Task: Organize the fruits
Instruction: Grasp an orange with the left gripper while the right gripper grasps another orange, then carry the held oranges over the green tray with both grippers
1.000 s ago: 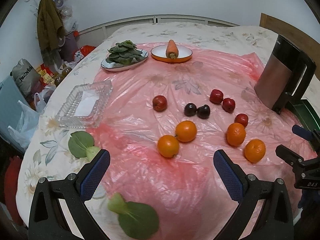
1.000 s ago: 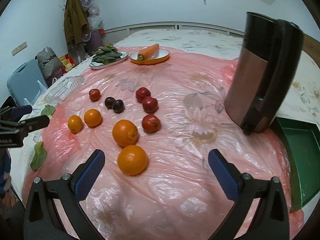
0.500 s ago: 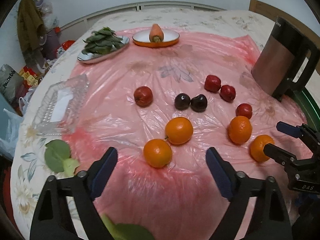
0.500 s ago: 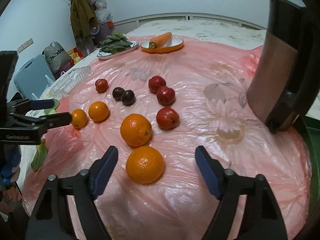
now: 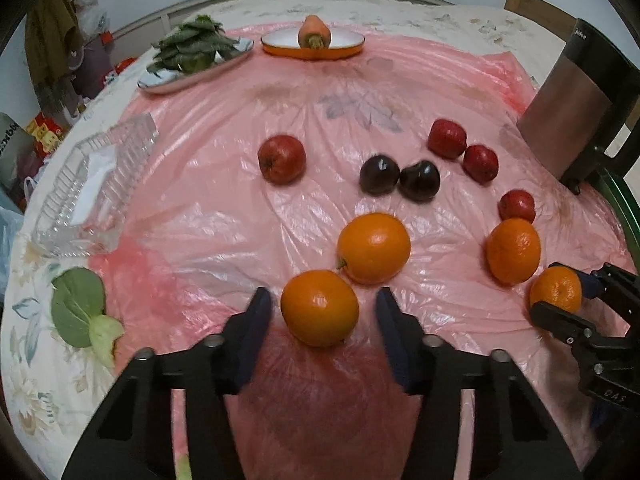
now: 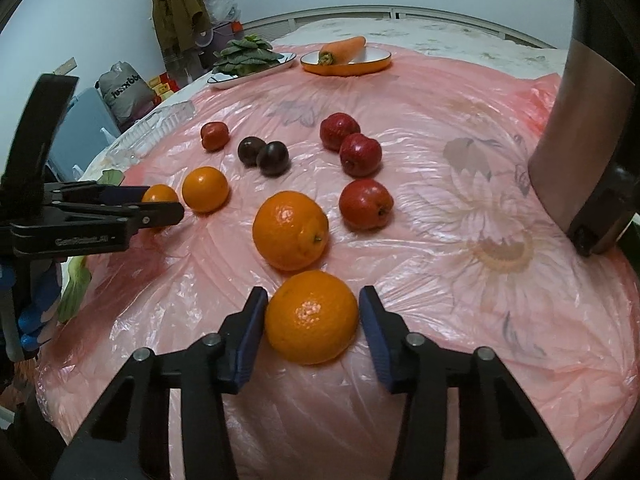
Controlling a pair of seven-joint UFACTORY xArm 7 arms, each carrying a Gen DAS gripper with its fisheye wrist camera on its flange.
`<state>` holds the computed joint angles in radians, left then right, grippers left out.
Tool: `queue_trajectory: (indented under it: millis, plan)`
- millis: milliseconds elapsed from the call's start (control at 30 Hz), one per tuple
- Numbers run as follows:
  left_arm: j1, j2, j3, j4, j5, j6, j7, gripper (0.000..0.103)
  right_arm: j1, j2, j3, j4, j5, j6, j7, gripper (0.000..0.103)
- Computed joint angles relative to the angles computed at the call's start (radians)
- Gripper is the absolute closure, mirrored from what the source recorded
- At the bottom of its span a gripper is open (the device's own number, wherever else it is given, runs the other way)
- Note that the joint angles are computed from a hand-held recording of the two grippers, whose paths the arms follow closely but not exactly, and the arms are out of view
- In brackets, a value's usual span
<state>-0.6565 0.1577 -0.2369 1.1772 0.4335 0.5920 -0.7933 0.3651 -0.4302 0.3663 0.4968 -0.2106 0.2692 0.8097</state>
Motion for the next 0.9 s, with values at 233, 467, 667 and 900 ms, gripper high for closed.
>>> queue_trajectory:
  millis: [233, 467, 667, 900]
  plan:
    - [0.001, -0.012, 0.008, -0.041, 0.037, -0.039, -0.043, 0.070, 0.020, 0.001, -0.024, -0.018, 0.031, -0.033, -0.018, 0.045]
    - [0.014, -0.063, 0.003, -0.088, 0.065, -0.091, -0.113, 0.070, 0.056, -0.020, -0.070, -0.053, 0.094, -0.082, -0.049, 0.050]
    - [0.033, -0.110, -0.017, -0.109, 0.082, -0.068, -0.149, 0.070, 0.085, -0.064, -0.099, -0.088, 0.158, -0.110, -0.080, 0.051]
    - [0.045, -0.179, -0.057, -0.132, 0.116, -0.015, -0.198, 0.070, 0.097, -0.172, -0.099, -0.131, 0.198, -0.074, -0.080, 0.051]
